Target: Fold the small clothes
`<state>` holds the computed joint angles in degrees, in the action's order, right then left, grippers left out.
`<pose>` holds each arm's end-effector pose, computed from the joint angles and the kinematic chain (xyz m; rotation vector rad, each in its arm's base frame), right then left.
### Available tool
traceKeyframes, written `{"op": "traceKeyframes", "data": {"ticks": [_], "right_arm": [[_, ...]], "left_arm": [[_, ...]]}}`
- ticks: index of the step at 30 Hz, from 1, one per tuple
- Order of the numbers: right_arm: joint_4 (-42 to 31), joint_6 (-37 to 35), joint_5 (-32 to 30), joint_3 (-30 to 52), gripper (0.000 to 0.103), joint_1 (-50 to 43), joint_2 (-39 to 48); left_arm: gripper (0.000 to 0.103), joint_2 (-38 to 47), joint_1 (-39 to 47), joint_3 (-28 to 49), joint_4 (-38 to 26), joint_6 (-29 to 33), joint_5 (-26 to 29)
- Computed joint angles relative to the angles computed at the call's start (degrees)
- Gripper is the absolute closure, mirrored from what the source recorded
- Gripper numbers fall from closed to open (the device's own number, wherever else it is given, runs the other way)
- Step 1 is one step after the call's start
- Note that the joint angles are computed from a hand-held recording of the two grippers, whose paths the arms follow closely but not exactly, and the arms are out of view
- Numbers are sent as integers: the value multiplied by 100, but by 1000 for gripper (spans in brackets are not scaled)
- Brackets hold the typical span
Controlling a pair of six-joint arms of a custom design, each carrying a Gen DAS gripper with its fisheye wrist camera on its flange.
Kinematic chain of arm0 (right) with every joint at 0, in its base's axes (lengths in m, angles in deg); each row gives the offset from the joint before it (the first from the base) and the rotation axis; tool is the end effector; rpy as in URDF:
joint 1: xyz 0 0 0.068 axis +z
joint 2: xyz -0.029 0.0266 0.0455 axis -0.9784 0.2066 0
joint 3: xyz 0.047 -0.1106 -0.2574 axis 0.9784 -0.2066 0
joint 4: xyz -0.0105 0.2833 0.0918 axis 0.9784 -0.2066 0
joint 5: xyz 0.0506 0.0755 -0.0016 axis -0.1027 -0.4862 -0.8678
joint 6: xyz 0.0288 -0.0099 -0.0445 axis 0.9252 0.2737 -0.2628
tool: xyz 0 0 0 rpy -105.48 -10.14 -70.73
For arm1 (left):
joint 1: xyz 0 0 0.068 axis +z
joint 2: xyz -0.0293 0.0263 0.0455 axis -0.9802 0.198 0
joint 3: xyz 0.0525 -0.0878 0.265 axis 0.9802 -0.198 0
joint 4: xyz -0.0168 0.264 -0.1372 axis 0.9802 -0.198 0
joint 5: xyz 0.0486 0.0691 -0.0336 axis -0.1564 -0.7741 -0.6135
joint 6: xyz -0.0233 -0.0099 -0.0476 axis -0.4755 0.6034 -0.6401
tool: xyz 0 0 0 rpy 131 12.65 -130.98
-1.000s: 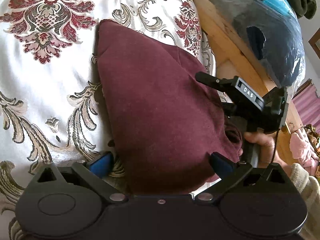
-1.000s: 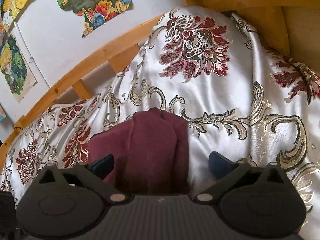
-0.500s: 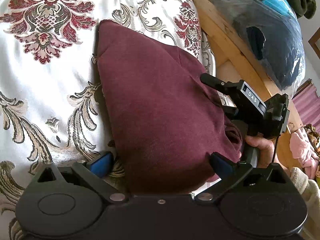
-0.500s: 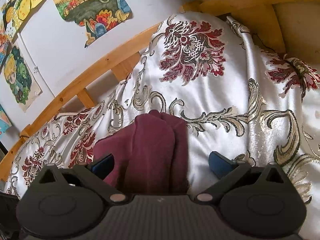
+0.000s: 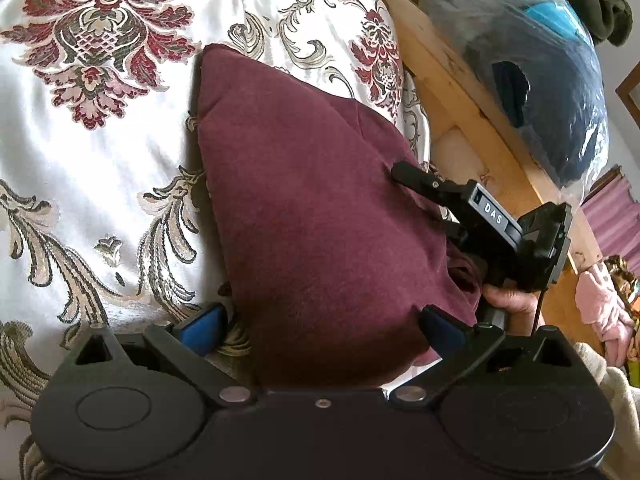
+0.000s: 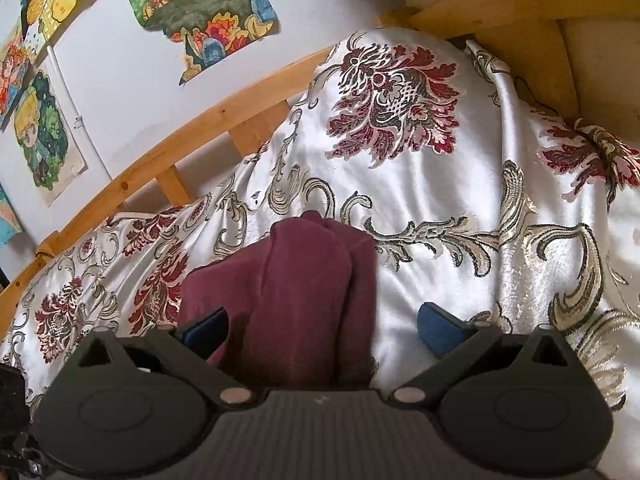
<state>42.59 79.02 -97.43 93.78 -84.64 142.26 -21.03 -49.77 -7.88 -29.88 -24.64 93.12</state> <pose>0.2747 -0.0089 0.1731 -0.1811 2.1124 0.7257 0.1615 0.0545 0.1712 -0.1077 2.2834 -1.0177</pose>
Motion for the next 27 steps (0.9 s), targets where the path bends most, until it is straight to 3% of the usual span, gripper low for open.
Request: {"op": "traceKeyframes", "data": {"ticks": [4, 7, 11, 18, 24, 27], "right_arm": [[176, 274, -656, 82, 0, -318, 193], [239, 432, -807, 164, 0, -371, 292], [-265, -34, -435, 371, 0, -136, 272], [-187, 23, -298, 398, 0, -5, 330], [-487, -568, 794, 369, 1, 572, 107], [-504, -511, 683, 358, 3, 499, 97]], "left_arm": [[1, 157, 131, 12, -18, 135, 229], [1, 402, 192, 92, 26, 67, 325], [1, 762, 314, 243, -44, 82, 513], [1, 819, 174, 344, -187, 205, 383], [1, 670, -20, 333, -165, 360, 126], [1, 769, 4, 369, -180, 428, 150]]}}
